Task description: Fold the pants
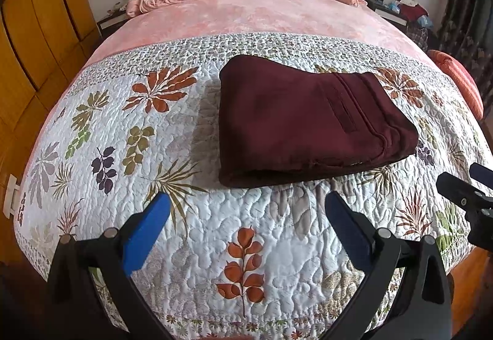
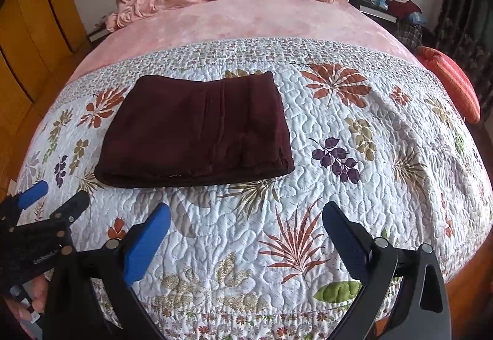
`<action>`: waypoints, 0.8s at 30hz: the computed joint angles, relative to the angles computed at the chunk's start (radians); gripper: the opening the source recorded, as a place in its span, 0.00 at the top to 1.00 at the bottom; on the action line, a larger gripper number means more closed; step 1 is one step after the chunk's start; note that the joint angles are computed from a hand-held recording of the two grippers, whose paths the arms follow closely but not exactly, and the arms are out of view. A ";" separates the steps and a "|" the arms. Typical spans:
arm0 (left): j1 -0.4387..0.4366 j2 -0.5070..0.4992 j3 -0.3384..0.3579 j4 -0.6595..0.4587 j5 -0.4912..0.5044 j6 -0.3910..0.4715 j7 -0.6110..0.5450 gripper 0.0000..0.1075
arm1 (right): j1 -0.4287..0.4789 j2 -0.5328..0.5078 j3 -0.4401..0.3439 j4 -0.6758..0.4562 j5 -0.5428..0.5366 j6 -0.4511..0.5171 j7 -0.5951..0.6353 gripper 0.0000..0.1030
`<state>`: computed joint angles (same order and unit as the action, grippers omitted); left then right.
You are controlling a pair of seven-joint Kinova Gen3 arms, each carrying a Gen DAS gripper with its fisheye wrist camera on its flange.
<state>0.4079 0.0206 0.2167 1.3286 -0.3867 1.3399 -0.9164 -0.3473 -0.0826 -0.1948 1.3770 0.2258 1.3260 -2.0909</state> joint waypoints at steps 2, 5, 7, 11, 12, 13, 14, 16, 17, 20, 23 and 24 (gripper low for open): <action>-0.002 0.000 -0.002 0.000 0.007 -0.003 -0.004 0.07 | 0.001 0.000 0.002 0.000 -0.006 -0.002 0.003 0.04; -0.002 0.003 -0.002 -0.001 0.008 -0.002 -0.006 0.07 | -0.001 0.002 0.000 0.000 -0.001 -0.002 0.004 0.04; -0.002 0.004 -0.003 -0.002 0.009 -0.001 -0.006 0.07 | -0.003 0.003 -0.002 -0.002 0.003 -0.001 0.002 0.04; -0.002 0.003 -0.003 -0.002 0.009 -0.004 -0.007 0.07 | -0.005 0.001 -0.001 -0.001 0.001 -0.005 0.006 0.04; -0.002 0.004 -0.004 -0.003 0.010 -0.003 -0.006 0.07 | -0.005 0.000 -0.002 -0.001 0.001 -0.006 0.005 0.04; -0.002 0.004 -0.004 -0.003 0.010 -0.003 -0.006 0.07 | -0.005 0.001 -0.002 -0.002 0.001 -0.005 0.006 0.04; -0.002 0.004 -0.004 -0.003 0.010 -0.004 -0.008 0.07 | -0.005 0.001 -0.003 -0.002 0.002 -0.003 0.003 0.04; -0.001 0.004 -0.004 -0.004 0.008 -0.002 -0.007 0.07 | -0.006 0.001 -0.003 -0.001 0.003 -0.002 0.000 0.04; -0.001 0.004 -0.004 -0.004 0.008 -0.002 -0.005 0.07 | -0.005 0.001 -0.002 -0.002 0.001 -0.002 0.001 0.04; -0.001 0.006 -0.005 -0.005 0.008 -0.001 -0.006 0.07 | -0.005 0.003 0.000 -0.003 -0.002 -0.002 0.006 0.04; -0.001 0.008 -0.006 -0.006 0.009 0.001 -0.006 0.07 | -0.005 0.004 0.000 -0.002 -0.001 -0.004 0.009 0.04; -0.001 0.008 -0.006 -0.007 0.009 0.002 -0.006 0.07 | -0.005 0.005 0.002 -0.001 -0.004 -0.006 0.013 0.04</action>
